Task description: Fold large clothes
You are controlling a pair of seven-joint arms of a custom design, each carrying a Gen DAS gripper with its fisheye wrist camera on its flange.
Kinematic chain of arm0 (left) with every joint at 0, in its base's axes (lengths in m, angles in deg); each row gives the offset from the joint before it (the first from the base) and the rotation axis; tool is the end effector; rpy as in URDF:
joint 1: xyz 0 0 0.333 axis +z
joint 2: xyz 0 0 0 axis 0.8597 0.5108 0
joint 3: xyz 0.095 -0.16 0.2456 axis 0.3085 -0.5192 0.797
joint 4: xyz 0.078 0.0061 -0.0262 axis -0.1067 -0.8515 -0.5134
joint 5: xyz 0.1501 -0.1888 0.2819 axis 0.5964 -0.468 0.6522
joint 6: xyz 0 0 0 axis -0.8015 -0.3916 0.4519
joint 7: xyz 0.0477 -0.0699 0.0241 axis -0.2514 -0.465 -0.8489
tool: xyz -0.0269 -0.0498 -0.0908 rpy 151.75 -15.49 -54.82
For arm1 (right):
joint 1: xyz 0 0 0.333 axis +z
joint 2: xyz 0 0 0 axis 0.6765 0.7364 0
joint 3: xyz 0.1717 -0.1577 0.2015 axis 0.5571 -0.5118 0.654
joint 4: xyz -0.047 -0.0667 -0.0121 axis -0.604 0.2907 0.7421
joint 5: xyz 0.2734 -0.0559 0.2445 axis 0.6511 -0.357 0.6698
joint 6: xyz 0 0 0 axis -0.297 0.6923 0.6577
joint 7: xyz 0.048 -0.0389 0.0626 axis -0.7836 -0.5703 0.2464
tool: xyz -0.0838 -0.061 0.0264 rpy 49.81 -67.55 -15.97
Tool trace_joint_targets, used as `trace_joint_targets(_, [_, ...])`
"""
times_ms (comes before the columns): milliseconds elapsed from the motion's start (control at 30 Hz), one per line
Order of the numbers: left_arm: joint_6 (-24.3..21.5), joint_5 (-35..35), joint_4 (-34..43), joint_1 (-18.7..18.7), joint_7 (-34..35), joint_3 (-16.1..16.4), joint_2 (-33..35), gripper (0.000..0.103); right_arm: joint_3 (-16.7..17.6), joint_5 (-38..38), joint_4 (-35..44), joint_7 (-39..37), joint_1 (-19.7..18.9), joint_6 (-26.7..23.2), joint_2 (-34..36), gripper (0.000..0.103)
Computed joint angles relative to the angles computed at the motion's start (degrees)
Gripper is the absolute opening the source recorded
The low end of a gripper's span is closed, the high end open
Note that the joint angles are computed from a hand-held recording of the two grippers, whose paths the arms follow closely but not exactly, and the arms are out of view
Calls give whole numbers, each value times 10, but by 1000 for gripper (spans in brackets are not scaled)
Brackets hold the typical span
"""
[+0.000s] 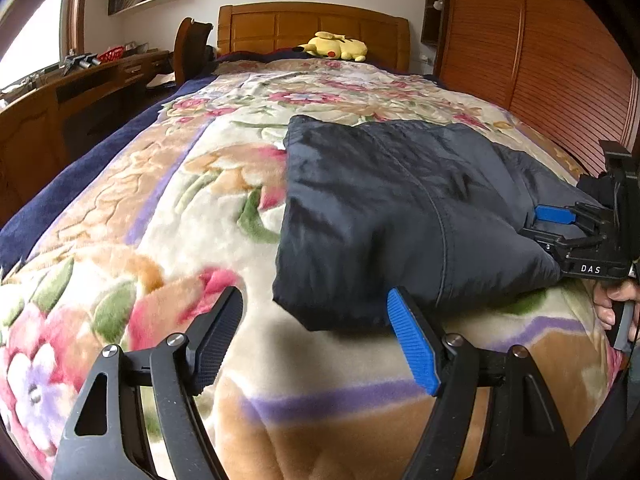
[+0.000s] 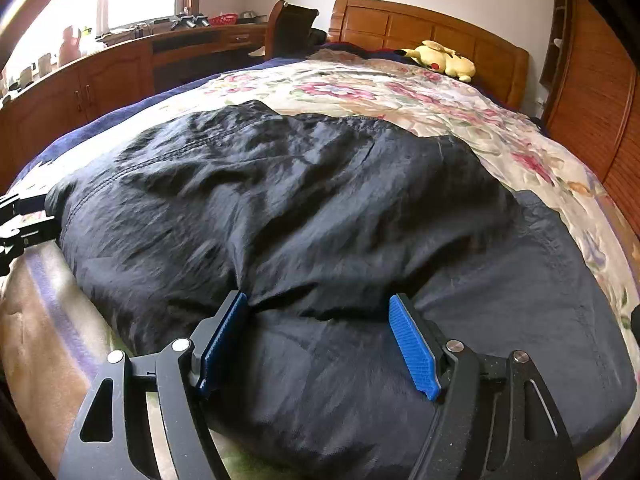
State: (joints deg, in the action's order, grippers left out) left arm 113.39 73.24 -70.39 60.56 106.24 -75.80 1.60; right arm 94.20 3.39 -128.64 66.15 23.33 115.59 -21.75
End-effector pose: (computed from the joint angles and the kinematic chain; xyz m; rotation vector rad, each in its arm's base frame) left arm 0.7162 -0.1448 0.3687 -1.4984 2.0399 -0.9893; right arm 0.6184 -0.0069 0.3284 -1.9152 1.3740 -0.8248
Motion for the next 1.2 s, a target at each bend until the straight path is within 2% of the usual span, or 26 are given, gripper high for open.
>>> trace_joint_targets(133, [-10, -8, 8, 9, 3, -12, 6, 69, -5, 2, -3, -1, 5, 2, -2, 74])
trace_joint_targets(200, [-14, -9, 13, 4, 1, -8, 8, 67, -10, 4, -4, -2, 10, 5, -3, 75])
trace_joint_targets(300, [-27, -16, 22, 17, 18, -27, 14, 52, 3, -9, -4, 3, -6, 4, -2, 75])
trace_joint_targets(333, [-31, -19, 26, 19, 24, -33, 16, 44, 8, -13, -3, 6, -11, 3, -1, 75])
trace_joint_targets(400, [-36, -21, 33, 9, 24, -24, 17, 33, 14, -19, -3, 9, -18, 0, -1, 75])
trace_joint_targets(467, [-32, -23, 35, 7, 28, -24, 16, 15, 22, -23, -2, 11, -26, -3, 0, 75])
trace_joint_targets(533, [-18, -31, 30, 17, 43, -41, 15, 11, 26, -26, -3, 13, -31, -3, -1, 75])
trace_joint_targets(600, [4, -33, 18, 21, 53, -48, 8, 10, 43, -37, -6, 17, -50, -9, -4, 75])
trace_joint_targets(700, [43, -35, -1, 35, 63, -70, 2, 9, 117, -81, -18, 33, -132, -12, -5, 75])
trace_joint_targets(833, [77, -24, -14, 54, 60, -96, 0, 8, 171, -131, -31, 47, -193, -17, -5, 75])
trace_joint_targets(933, [86, -11, -12, 54, 46, -98, -1, 8, 166, -141, -39, 44, -194, -16, -12, 75])
trace_joint_targets(1100, [108, 16, -5, 53, 26, -106, 3, 8, 212, -161, -42, 34, -243, -36, -2, 75])
trace_joint_targets(1167, [119, 27, 0, 33, 11, -85, -1, 8, 210, -150, -50, 21, -241, -32, -9, 75])
trace_joint_targets(1200, [119, 32, 6, 21, 2, -74, -2, 7, 225, -153, -53, 21, -257, -34, -8, 75])
